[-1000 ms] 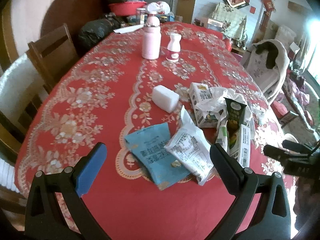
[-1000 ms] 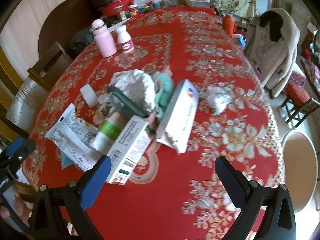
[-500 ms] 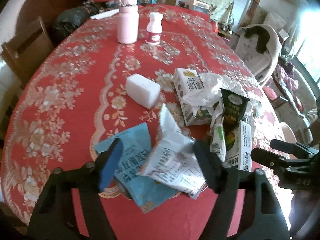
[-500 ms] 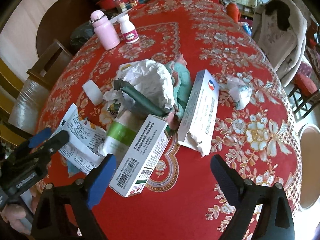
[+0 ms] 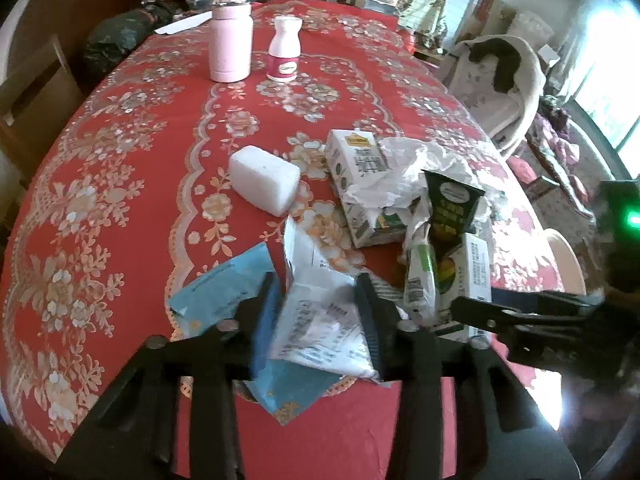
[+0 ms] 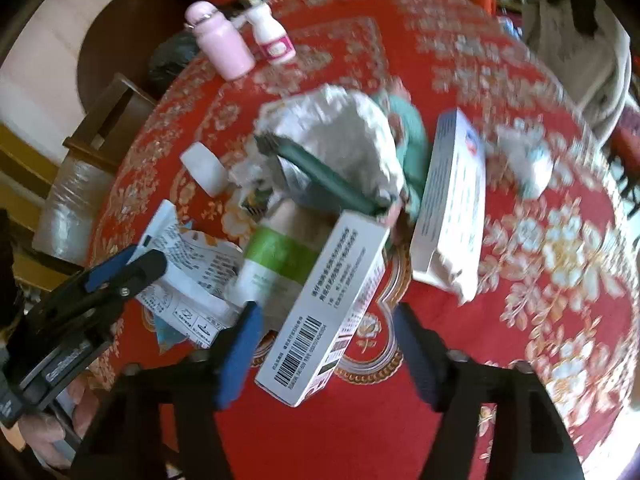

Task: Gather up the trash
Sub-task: 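Grasp the white medicine box with the right tool while the left tool grasps the white paper wrapper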

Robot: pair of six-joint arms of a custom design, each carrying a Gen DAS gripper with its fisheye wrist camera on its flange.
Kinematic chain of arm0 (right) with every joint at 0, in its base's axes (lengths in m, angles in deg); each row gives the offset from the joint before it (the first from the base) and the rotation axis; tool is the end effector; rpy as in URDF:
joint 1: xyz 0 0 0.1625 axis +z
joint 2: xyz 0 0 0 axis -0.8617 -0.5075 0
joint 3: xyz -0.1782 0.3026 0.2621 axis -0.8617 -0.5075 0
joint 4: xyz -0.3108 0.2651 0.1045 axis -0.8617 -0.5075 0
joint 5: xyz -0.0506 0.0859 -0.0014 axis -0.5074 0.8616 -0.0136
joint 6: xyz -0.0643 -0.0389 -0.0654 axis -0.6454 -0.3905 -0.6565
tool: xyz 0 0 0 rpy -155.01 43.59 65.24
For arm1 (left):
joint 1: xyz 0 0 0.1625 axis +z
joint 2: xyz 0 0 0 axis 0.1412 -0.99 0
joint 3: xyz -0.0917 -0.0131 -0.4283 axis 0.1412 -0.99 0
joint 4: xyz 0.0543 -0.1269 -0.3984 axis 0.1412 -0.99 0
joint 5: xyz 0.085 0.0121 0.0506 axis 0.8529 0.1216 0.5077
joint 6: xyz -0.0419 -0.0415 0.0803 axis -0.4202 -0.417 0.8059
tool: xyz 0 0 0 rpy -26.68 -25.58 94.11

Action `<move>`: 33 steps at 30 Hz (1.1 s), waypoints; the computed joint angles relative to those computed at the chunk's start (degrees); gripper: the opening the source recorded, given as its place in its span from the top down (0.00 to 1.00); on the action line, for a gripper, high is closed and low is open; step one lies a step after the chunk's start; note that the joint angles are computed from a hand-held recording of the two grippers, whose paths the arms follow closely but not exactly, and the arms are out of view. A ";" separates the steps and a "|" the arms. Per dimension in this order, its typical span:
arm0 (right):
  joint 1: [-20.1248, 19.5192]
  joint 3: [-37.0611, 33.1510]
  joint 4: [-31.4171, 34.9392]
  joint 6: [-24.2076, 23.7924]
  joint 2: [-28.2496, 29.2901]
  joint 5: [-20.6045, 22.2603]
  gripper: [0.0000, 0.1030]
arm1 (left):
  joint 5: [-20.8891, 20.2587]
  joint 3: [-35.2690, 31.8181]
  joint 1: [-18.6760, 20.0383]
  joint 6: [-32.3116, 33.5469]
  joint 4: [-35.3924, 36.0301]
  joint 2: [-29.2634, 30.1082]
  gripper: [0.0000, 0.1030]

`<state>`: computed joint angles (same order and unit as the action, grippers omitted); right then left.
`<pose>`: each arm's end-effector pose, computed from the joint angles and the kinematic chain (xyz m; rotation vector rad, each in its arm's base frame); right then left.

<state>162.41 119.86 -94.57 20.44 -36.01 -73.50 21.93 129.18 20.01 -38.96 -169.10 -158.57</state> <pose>0.1765 -0.3587 0.1361 0.3606 -2.6905 0.2783 -0.1847 -0.3264 0.1378 0.2554 2.4823 -0.6905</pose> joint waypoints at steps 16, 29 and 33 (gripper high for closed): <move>-4.30 3.25 5.93 -4.02 -10.57 8.71 0.69 | -4.48 -2.35 -4.40 -7.30 11.70 -9.11 0.95; -11.39 4.62 16.77 -11.38 -24.28 10.78 0.69 | -3.34 -2.97 -5.90 -19.89 16.00 -6.27 0.91; -11.26 4.94 15.63 -13.07 -23.26 9.68 0.69 | -3.07 -0.58 -2.90 -22.04 12.55 -7.17 0.72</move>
